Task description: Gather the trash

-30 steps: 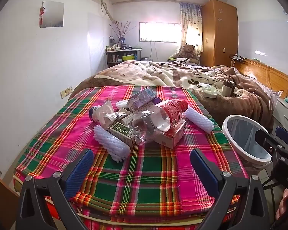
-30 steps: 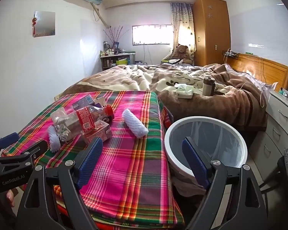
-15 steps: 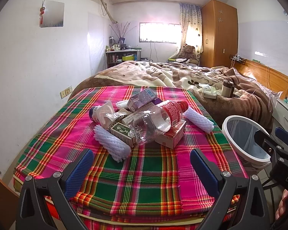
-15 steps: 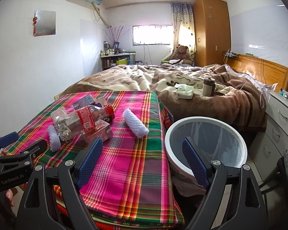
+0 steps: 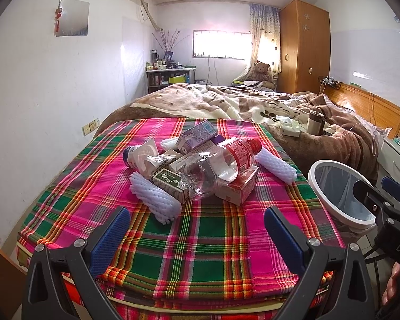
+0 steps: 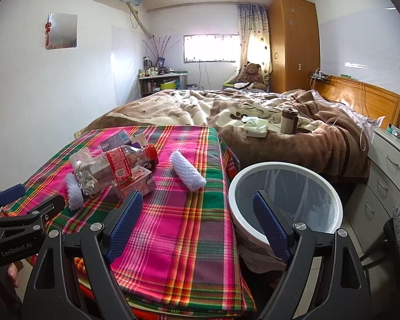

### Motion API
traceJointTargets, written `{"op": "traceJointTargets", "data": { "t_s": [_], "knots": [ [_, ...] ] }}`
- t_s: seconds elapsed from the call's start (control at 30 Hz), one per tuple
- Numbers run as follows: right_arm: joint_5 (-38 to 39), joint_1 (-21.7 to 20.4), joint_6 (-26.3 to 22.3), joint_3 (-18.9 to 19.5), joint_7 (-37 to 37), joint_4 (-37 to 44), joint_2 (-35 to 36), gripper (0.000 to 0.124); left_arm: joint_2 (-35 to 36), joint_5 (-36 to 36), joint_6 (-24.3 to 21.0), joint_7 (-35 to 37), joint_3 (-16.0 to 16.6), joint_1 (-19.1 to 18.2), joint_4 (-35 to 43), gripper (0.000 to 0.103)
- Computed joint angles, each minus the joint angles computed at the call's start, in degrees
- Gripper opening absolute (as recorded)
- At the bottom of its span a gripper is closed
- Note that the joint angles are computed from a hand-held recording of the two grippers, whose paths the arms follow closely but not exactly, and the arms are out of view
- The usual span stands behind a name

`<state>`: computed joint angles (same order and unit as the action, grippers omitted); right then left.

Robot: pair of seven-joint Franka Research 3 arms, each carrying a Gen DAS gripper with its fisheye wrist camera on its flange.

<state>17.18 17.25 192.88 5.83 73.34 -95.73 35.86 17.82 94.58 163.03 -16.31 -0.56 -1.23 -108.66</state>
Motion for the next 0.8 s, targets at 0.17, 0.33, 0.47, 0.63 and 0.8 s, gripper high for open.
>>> {"op": "traceJointTargets", "data": {
  "t_s": [0.17, 0.33, 0.47, 0.63, 0.8],
  "knots": [
    [-0.21, -0.15, 0.11, 0.15, 0.04, -0.02, 0.03, 0.086, -0.04, 0.47, 0.13, -0.5, 0.02, 0.09, -0.01, 0.101],
    [-0.2, 0.03, 0.14, -0.14, 0.06, 0.02, 0.08, 0.086, 0.12, 0.68, 0.3, -0.68, 0.02, 0.24, 0.15, 0.101],
    [0.11, 0.67, -0.05, -0.88, 0.09, 0.2, 0.14, 0.086, 0.13, 0.94, 0.37, -0.85, -0.01, 0.27, 0.2, 0.101],
    [0.12, 0.74, 0.08, -0.97, 0.0, 0.21, 0.16, 0.086, 0.2, 0.67, 0.37, -0.67, -0.03, 0.26, 0.27, 0.101],
    [0.33, 1.12, 0.15, -1.34, -0.07, 0.25, 0.19, 0.086, 0.24, 0.76, 0.44, -0.75, 0.02, 0.25, 0.32, 0.101]
  ]
}}
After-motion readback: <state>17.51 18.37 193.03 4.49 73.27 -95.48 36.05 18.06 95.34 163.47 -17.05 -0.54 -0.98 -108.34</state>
